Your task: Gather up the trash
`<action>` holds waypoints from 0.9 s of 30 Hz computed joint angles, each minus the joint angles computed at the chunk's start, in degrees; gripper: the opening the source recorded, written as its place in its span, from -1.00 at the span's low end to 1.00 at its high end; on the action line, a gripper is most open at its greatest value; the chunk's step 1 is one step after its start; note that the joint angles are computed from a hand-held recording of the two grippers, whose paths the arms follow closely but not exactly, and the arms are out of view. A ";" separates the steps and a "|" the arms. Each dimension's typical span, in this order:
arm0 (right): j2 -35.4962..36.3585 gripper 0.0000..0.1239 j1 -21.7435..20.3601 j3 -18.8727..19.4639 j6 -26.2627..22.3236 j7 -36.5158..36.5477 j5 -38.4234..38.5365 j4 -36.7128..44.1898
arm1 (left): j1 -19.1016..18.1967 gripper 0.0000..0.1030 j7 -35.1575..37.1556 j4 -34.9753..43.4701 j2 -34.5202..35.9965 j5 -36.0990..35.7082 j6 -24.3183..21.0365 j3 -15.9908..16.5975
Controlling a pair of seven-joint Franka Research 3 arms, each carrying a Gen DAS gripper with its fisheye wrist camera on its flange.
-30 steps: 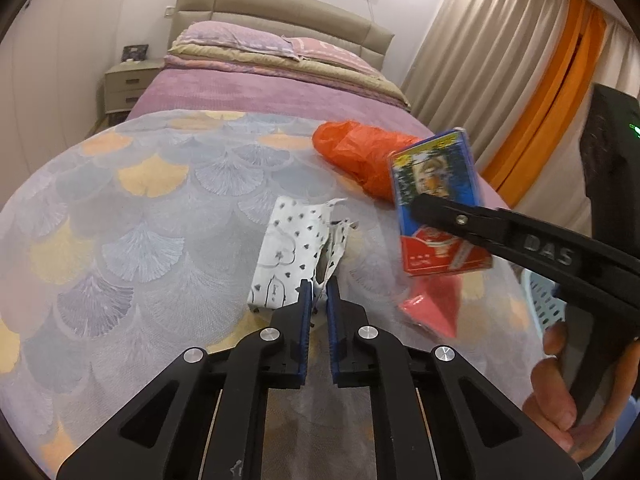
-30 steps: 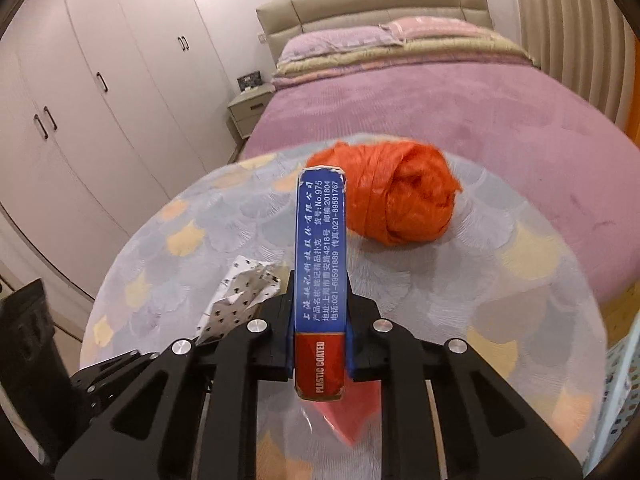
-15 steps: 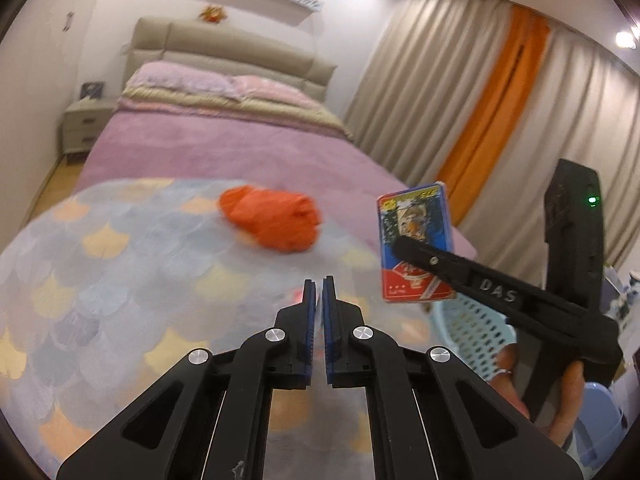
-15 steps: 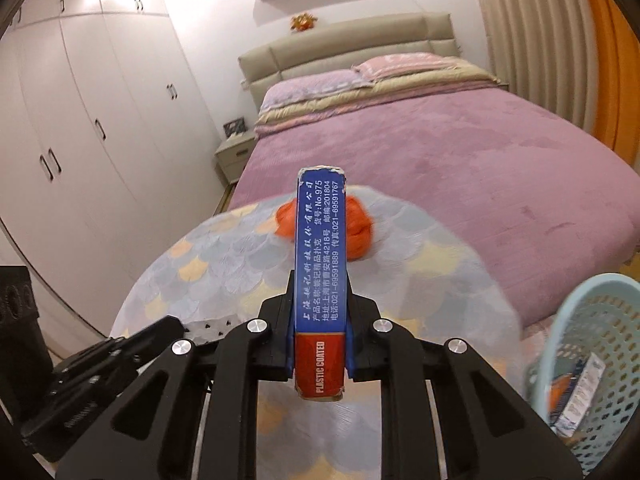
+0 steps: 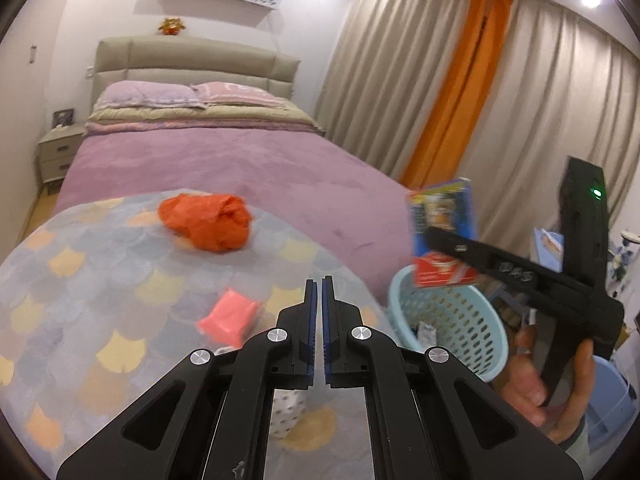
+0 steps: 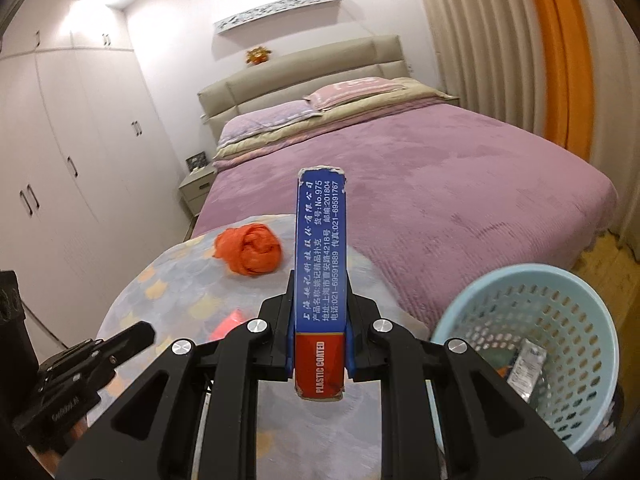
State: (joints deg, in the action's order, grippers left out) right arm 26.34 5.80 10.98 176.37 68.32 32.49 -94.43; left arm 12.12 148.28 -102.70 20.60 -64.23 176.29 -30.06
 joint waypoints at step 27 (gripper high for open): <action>-1.39 -0.75 -6.87 4.87 -2.25 -14.07 18.09 -2.96 | -25.51 0.09 -74.29 1.72 6.47 59.95 -14.26 33.05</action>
State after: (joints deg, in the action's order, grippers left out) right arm 24.95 -1.06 15.85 174.11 54.25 50.58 -97.39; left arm -13.39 73.99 -100.97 27.06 -4.29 162.03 2.99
